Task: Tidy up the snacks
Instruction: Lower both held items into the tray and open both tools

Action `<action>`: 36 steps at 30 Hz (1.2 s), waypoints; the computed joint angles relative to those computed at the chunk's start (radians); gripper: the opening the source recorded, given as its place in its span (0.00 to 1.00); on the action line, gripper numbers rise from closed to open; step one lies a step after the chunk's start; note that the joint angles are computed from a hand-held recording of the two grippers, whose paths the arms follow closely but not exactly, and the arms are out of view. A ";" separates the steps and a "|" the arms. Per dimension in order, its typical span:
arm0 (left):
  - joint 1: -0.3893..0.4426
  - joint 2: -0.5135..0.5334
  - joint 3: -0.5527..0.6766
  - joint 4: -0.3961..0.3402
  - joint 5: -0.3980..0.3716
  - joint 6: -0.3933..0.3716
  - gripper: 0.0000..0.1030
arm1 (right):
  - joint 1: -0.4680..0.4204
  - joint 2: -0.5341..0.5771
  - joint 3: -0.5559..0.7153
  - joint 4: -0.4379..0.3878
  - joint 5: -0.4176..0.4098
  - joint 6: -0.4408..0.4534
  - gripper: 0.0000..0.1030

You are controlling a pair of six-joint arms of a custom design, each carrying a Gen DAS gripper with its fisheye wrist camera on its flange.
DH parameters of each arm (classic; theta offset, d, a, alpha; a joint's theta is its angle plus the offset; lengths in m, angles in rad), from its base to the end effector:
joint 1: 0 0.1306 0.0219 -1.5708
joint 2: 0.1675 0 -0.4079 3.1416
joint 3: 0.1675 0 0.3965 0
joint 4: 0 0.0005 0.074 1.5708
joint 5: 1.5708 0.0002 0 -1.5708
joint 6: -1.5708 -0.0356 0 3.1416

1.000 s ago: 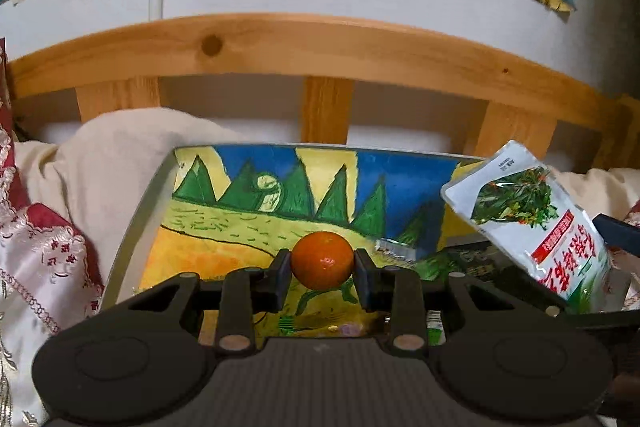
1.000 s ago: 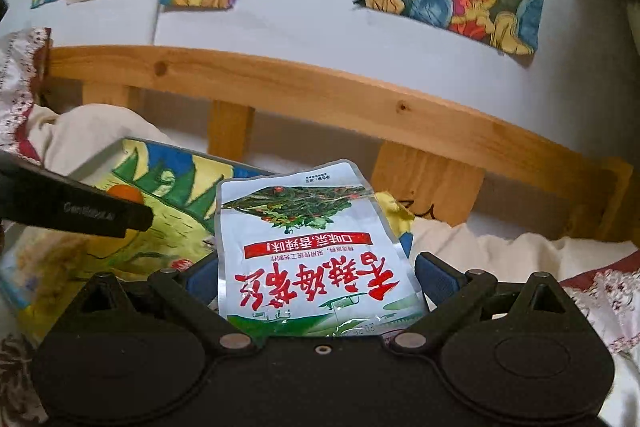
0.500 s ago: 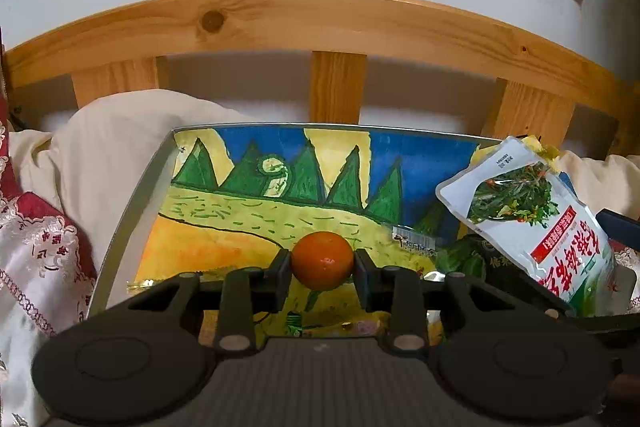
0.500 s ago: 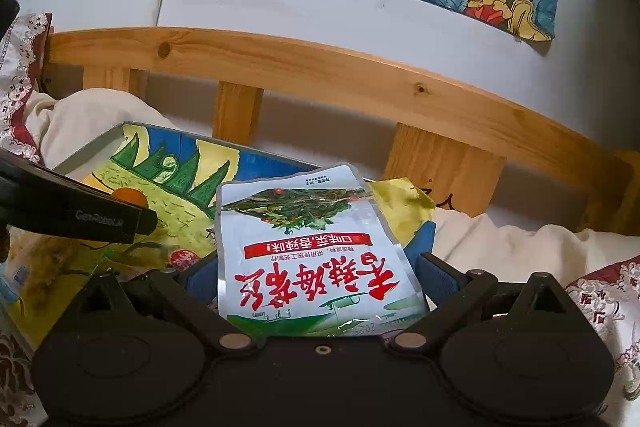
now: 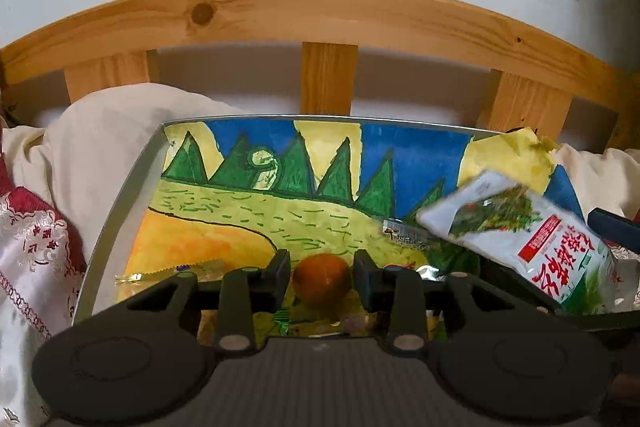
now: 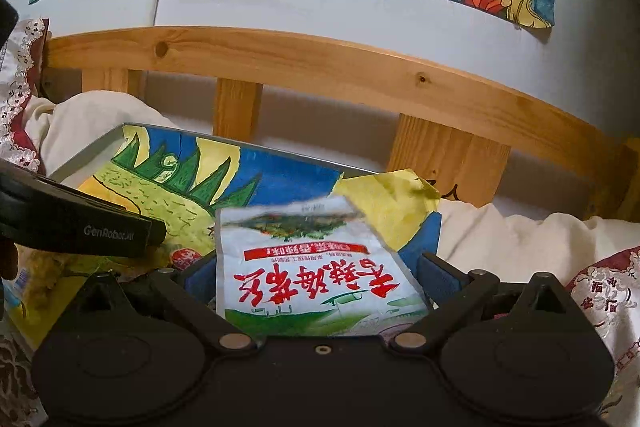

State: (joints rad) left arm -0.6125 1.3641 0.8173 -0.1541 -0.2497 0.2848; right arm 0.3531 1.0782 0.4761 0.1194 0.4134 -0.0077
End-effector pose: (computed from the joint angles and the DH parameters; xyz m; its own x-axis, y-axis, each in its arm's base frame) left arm 0.3545 -0.2389 0.2619 -0.6195 0.1026 -0.7782 0.2381 0.9693 -0.0618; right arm 0.2985 0.0943 0.2429 -0.4354 -0.1529 -0.8872 0.0206 0.9835 -0.1796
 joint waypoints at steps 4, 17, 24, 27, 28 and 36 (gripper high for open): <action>0.000 -0.008 -0.002 0.000 0.001 0.007 0.45 | -0.004 -0.002 0.000 0.001 -0.009 -0.005 0.97; 0.011 -0.028 -0.018 0.019 -0.015 0.042 0.66 | -0.002 -0.005 -0.007 0.021 0.002 -0.002 0.99; 0.014 -0.033 -0.023 0.023 -0.025 0.052 0.75 | -0.004 -0.008 -0.011 0.034 0.001 -0.004 0.99; 0.014 -0.035 -0.024 0.027 -0.031 0.053 0.78 | -0.004 -0.008 -0.012 0.037 0.000 -0.004 0.99; 0.014 -0.036 -0.024 0.027 -0.034 0.053 0.79 | -0.004 -0.007 -0.012 0.039 0.000 -0.006 0.99; 0.013 -0.041 -0.026 0.029 -0.054 0.068 0.86 | -0.004 -0.017 -0.018 0.051 -0.017 -0.012 0.99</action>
State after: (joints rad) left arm -0.5994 1.3234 0.7914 -0.1251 -0.3035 0.3526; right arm 0.3486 1.0615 0.4577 0.1708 0.3961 -0.0195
